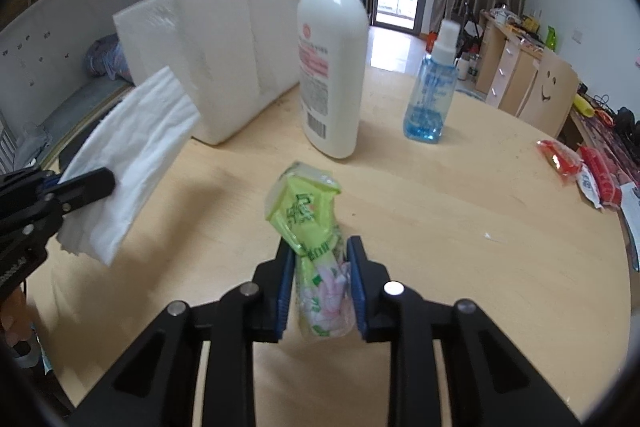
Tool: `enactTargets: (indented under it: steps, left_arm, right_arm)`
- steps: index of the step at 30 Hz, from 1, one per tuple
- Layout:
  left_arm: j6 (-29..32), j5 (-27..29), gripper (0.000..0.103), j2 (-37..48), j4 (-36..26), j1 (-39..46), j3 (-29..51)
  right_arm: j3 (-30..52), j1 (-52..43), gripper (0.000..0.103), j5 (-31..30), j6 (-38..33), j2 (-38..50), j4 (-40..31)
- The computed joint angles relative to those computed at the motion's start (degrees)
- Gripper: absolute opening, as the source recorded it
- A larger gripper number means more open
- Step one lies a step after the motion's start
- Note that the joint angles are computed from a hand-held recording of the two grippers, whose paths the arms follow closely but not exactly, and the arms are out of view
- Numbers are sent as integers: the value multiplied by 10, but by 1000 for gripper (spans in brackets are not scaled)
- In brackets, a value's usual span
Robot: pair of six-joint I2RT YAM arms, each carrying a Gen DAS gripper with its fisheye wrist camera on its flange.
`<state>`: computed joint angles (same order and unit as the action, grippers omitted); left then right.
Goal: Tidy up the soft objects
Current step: 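Carry the tissues and snack packet with both tools to the foam box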
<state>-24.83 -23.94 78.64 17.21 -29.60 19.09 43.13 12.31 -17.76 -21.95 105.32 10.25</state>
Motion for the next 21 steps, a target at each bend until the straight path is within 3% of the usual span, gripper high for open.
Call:
enactTargets:
  steps: [6, 13, 21]
  left_arm:
    - [-12, -34, 7, -70, -42, -37, -18]
    - [-47, -112, 7, -175, -135, -128, -30]
    - [-150, -226, 7, -263, -258, -266, -47]
  right_arm:
    - [-71, -16, 30, -27, 3, -88, 15]
    - [-178, -41, 30, -68, 10, -221, 33]
    - [-287, -59, 30, -90, 22, -367, 32]
